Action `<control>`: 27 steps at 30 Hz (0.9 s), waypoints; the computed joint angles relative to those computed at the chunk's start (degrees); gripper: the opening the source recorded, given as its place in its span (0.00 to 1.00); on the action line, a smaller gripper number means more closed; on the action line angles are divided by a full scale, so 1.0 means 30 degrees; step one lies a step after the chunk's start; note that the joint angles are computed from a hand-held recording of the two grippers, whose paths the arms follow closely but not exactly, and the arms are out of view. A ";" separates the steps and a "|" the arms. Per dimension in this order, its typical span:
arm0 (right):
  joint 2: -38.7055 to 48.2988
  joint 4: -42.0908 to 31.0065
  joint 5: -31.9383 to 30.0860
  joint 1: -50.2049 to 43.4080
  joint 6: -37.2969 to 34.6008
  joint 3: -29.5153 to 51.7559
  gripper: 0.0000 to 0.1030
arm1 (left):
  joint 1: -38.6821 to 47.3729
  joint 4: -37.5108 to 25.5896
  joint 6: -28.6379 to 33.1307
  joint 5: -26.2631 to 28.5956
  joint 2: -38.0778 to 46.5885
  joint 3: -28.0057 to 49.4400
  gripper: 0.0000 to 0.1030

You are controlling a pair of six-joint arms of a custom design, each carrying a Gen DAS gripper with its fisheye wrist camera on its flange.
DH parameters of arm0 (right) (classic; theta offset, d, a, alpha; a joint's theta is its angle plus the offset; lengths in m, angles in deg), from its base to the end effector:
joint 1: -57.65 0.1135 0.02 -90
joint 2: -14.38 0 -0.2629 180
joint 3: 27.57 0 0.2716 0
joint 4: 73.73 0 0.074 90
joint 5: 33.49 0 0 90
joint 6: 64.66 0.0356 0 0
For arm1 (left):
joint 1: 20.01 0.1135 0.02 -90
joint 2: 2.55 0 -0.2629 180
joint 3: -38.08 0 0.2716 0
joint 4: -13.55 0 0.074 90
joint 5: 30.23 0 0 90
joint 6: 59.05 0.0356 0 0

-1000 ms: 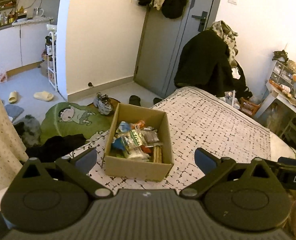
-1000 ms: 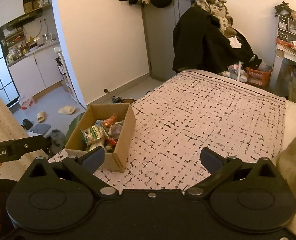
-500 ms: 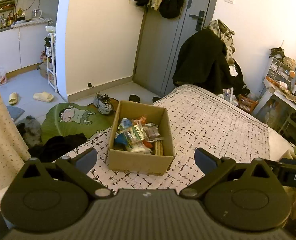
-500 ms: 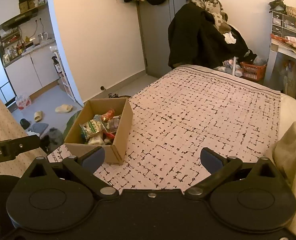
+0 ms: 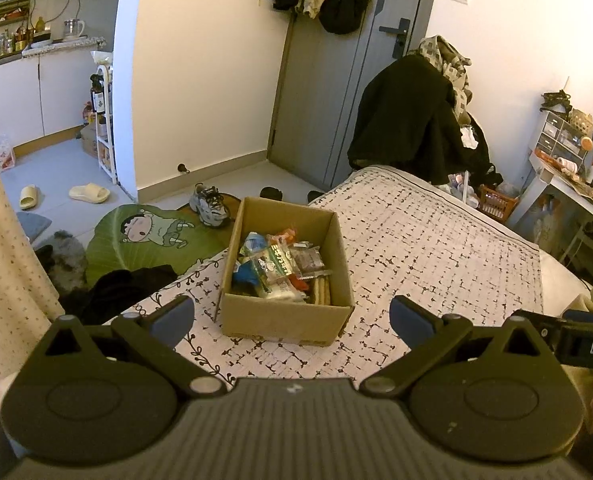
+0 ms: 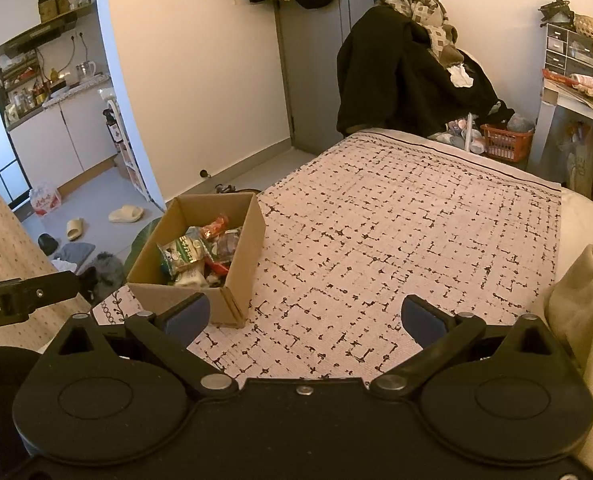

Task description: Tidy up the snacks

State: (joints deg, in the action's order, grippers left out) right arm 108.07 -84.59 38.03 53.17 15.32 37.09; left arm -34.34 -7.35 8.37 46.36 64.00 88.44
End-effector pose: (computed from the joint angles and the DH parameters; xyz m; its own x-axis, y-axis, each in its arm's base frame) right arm 0.3569 -0.0166 0.1749 -0.6003 -0.1185 -0.7909 -0.2771 0.9585 0.0667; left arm 0.2567 -0.0571 0.2134 -0.5631 -0.2416 -0.7902 -0.1676 0.9698 -0.1772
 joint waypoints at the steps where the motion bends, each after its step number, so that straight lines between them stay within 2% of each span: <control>1: 0.0001 -0.0015 0.0009 0.0014 -0.0015 0.0004 1.00 | 0.0018 -0.0033 -0.0006 0.0029 0.0009 0.0016 1.00; 27: -0.0009 -0.0095 0.0214 0.0070 -0.0158 0.0014 1.00 | 0.0057 -0.0326 -0.0075 0.0005 0.0222 0.0191 1.00</control>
State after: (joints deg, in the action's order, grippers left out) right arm 108.05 -84.88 38.67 53.37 14.85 37.13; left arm -34.17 -8.33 8.14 46.37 64.67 89.01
